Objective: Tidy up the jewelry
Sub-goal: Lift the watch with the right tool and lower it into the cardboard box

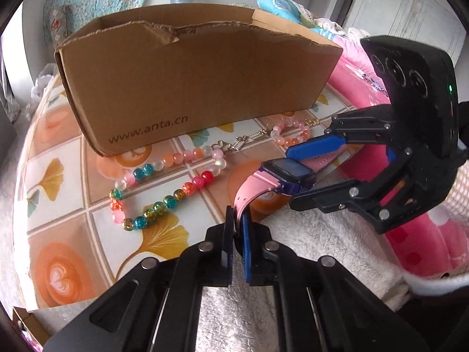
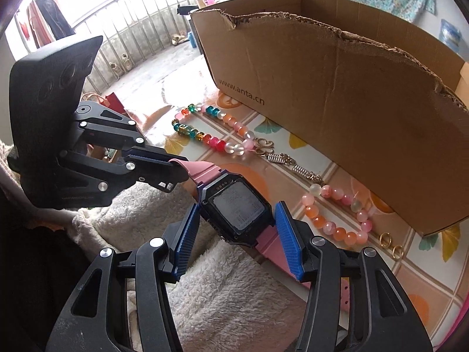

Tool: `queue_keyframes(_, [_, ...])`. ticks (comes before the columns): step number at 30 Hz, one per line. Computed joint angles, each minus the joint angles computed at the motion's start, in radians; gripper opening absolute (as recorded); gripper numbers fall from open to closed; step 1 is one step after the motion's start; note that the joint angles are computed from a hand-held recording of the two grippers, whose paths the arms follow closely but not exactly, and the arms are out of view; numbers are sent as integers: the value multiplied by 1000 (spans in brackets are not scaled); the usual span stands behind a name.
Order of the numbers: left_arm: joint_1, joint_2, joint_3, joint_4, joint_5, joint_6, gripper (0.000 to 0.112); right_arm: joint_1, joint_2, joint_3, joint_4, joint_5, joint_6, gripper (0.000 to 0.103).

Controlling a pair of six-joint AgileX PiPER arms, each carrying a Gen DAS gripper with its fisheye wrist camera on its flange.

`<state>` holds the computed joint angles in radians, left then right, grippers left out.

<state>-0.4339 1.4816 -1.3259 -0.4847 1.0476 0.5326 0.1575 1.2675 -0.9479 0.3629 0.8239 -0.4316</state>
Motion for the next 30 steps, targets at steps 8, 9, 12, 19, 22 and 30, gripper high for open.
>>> queue_keyframes(8, [48,61,-52,-42,85,-25,4,85,-85,76,-229,-61,206,51])
queue_keyframes(9, [46,63,-57,-37,85,-25,4,98,-99,88,-270,-70,245,49])
queue_keyframes(12, [45,42,-29,-29,79,-22,4,125,-129,111,-360,-76,341,38])
queue_keyframes(19, [42,25,-18,-13,55,-17,4,214,-184,143,-609,-63,622,10])
queue_keyframes(22, [35,-10,-1,-17,35,8,4,278,-212,144,-699,-36,733,2])
queue_keyframes(30, [118,-74,-126,-150,119,89,4,490,-258,-61,-920,208,968,1])
